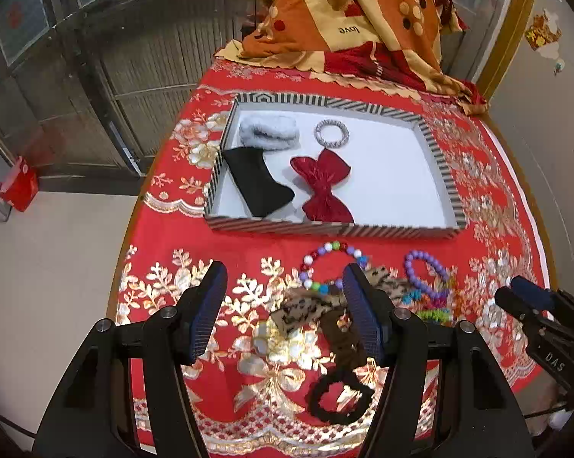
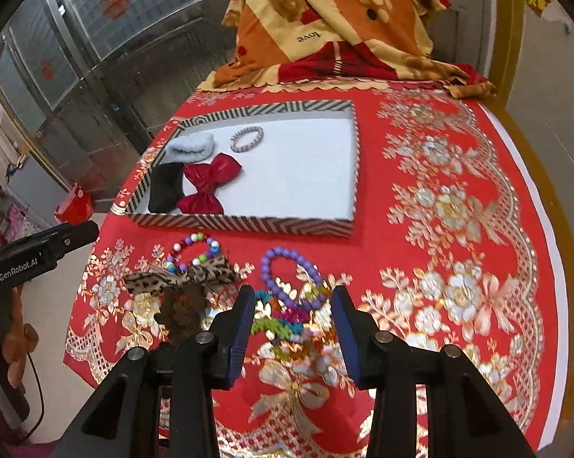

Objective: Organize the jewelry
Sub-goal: 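Withdraw both grippers from the tray back toward the jewelry pile, then move the left gripper over the leopard-bow brown scrunchie while the right gripper reaches the green-blue bead strand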

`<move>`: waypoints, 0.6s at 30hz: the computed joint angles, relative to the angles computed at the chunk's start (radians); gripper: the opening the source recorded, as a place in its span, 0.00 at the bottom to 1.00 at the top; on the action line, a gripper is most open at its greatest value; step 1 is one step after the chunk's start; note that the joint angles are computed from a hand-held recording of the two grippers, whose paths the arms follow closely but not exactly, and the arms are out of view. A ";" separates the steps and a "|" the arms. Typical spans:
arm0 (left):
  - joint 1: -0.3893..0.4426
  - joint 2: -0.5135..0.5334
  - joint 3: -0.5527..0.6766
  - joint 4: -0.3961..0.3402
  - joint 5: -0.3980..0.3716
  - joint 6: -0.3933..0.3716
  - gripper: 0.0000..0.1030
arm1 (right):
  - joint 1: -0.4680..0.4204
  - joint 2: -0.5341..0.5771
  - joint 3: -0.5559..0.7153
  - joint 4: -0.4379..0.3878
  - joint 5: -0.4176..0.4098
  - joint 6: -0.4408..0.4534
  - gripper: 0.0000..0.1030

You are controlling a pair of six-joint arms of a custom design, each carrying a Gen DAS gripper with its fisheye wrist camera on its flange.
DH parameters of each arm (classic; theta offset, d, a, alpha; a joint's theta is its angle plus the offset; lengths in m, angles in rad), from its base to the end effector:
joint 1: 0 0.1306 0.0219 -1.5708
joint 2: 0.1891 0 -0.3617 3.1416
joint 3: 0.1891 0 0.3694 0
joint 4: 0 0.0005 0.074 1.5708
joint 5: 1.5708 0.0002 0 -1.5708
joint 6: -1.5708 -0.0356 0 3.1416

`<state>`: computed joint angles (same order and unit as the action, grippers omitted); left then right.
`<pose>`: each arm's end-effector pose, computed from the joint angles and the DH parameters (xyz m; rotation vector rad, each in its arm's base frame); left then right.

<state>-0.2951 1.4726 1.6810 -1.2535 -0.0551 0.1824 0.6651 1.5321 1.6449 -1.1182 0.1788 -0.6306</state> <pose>0.4510 -0.1356 0.4724 0.1280 2.6134 -0.0965 0.3987 0.3041 0.4376 0.0226 2.5741 0.2671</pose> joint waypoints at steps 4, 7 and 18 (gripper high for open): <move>0.005 -0.020 -0.026 -0.009 0.009 -0.001 0.61 | 0.007 -0.023 -0.027 -0.006 0.014 -0.013 0.38; 0.023 -0.033 -0.047 -0.019 0.046 0.003 0.61 | 0.009 -0.039 -0.054 -0.001 0.010 -0.026 0.38; 0.061 -0.051 -0.112 -0.052 0.108 0.021 0.61 | 0.015 -0.042 -0.106 -0.002 -0.031 -0.036 0.38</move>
